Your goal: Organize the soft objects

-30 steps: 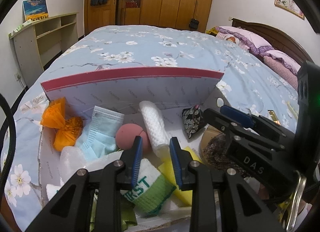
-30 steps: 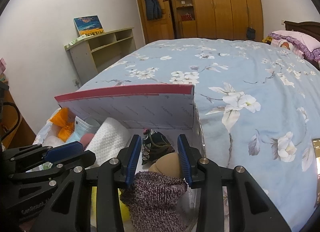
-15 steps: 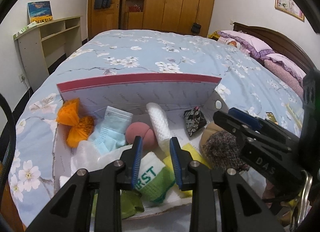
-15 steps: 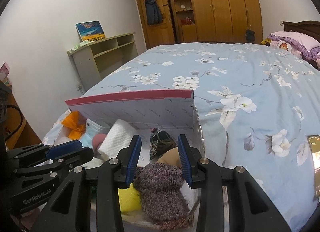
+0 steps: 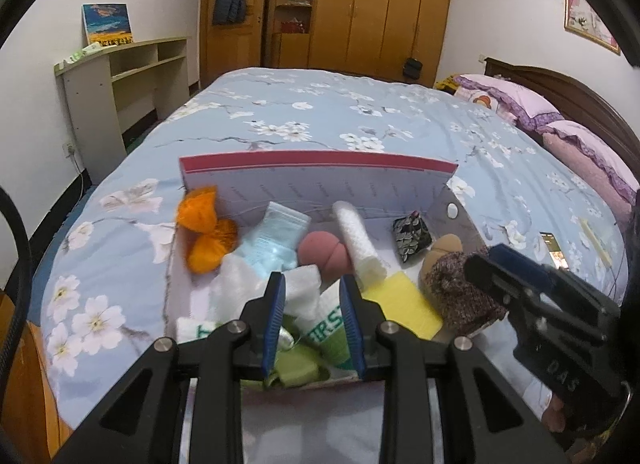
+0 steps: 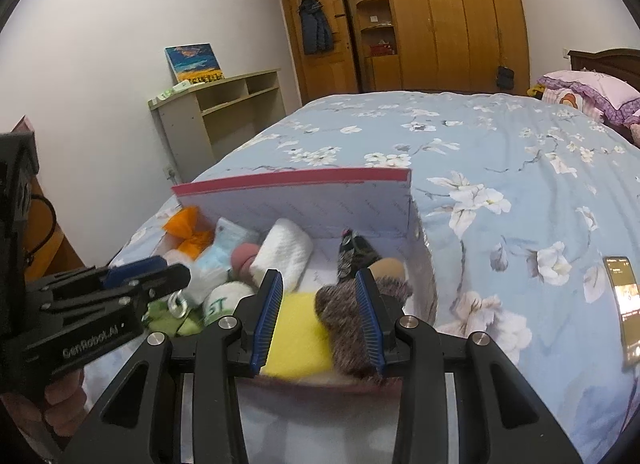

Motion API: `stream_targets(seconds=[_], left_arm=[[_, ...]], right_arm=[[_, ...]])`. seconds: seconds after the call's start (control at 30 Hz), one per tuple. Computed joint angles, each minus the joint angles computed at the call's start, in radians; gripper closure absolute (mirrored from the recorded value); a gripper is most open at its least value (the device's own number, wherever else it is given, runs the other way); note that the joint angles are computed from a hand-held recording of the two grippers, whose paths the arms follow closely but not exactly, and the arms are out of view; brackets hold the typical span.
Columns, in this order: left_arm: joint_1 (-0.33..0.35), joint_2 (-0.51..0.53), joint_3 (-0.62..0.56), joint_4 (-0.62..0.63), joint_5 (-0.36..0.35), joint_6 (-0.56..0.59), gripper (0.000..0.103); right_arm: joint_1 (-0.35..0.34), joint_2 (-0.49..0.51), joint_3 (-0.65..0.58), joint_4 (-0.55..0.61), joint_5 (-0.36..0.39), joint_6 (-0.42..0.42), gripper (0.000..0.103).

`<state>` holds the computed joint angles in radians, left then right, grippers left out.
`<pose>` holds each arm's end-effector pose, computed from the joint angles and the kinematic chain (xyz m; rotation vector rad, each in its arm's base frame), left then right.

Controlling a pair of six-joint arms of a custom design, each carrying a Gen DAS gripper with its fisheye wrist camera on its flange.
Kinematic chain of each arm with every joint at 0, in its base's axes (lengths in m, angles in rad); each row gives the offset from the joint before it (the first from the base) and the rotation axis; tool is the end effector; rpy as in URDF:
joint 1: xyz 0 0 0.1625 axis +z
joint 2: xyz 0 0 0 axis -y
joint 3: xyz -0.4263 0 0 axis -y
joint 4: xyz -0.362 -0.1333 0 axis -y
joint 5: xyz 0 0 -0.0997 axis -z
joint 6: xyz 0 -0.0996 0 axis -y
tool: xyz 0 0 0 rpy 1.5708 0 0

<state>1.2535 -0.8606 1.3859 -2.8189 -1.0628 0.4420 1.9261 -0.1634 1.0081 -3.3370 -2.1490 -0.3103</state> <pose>-0.0530 -0.7441 0.3049 0.6868 2.3720 -0.8874 0.3480 -0.7111 -0.0099 0.4385 -2.3272 1.1783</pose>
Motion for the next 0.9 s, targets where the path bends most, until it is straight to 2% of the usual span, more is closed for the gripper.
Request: stream_targets(seconds=[0.6, 0.9], left_arm=[[0.006, -0.112, 0.174, -0.034, 0.035, -0.031, 0.074], [0.015, -0.115, 0.225, -0.086, 0.065, -0.019, 0.074]], right_arm=[[0.036, -0.015, 0.126, -0.035, -0.052, 0.085, 0.064], [0.041, -0.009, 0.155, -0.032, -0.087, 0.15, 0.064]])
